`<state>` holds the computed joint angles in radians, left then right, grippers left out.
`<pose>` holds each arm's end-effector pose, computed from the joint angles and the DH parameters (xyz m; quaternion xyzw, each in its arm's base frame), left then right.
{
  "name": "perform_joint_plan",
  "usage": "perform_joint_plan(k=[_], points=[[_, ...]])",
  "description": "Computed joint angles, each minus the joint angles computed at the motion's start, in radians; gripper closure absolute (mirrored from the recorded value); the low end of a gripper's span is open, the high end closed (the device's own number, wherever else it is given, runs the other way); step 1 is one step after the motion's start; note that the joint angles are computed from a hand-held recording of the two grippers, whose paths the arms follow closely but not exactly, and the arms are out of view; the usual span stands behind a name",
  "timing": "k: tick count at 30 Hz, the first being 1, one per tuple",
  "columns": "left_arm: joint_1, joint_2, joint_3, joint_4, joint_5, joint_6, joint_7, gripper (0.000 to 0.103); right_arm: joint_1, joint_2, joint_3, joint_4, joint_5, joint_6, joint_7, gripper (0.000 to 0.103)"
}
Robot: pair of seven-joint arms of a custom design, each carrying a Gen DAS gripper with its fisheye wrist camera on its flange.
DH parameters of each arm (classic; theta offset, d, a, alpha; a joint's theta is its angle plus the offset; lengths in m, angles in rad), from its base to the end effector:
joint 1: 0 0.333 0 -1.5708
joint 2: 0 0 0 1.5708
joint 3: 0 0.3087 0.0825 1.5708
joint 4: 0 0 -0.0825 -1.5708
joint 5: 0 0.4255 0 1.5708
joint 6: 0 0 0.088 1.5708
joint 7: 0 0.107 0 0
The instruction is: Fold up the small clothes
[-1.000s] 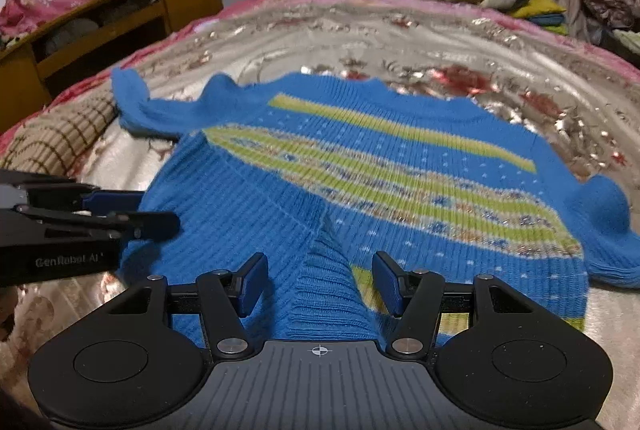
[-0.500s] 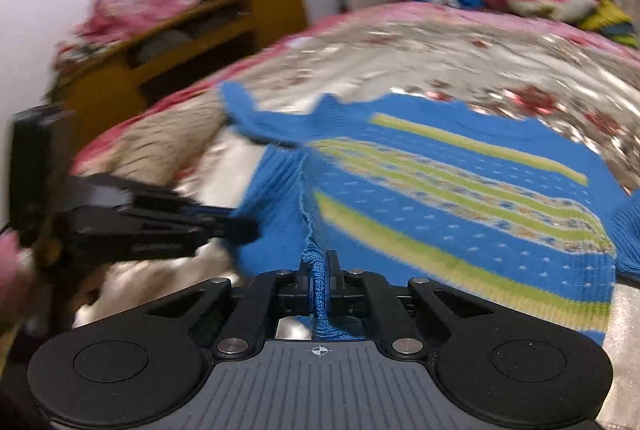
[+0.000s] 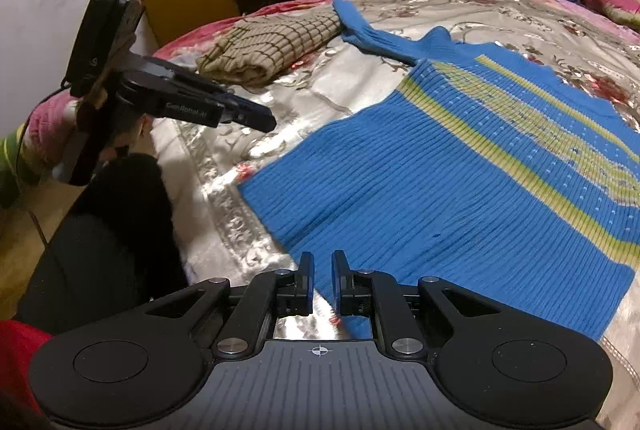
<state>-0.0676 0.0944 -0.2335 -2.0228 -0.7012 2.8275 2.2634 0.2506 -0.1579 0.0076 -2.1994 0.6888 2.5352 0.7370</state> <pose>0.6291 -0.1578 0.4489 -0.5115 0.7636 -0.3659 0.1461 0.5593 0.1404 0.4766 -0.8342 0.4320 -0.0811 0.3329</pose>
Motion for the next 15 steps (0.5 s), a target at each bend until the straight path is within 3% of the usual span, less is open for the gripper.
perform_joint_plan(k=[4,8,10,12,15], points=[[-0.004,0.062,-0.045,0.073,-0.13,-0.023,0.114,0.077,-0.003,-0.02,0.002,-0.028,0.02,0.061,0.045,0.089],[-0.016,0.134,-0.071,0.131,-0.078,-0.056,0.077,0.077,-0.054,-0.02,0.038,-0.075,-0.156,0.219,0.336,0.089],[-0.031,0.153,-0.066,0.14,0.008,-0.064,0.005,0.077,-0.091,-0.018,0.052,-0.1,-0.28,0.265,0.502,0.087],[-0.044,0.161,-0.05,0.137,0.119,-0.076,-0.088,0.077,-0.136,-0.007,0.064,-0.112,-0.411,0.274,0.68,0.086],[-0.01,0.139,-0.074,0.118,0.125,-0.097,-0.09,0.076,-0.139,0.007,0.041,-0.116,-0.462,0.246,0.773,0.086]])
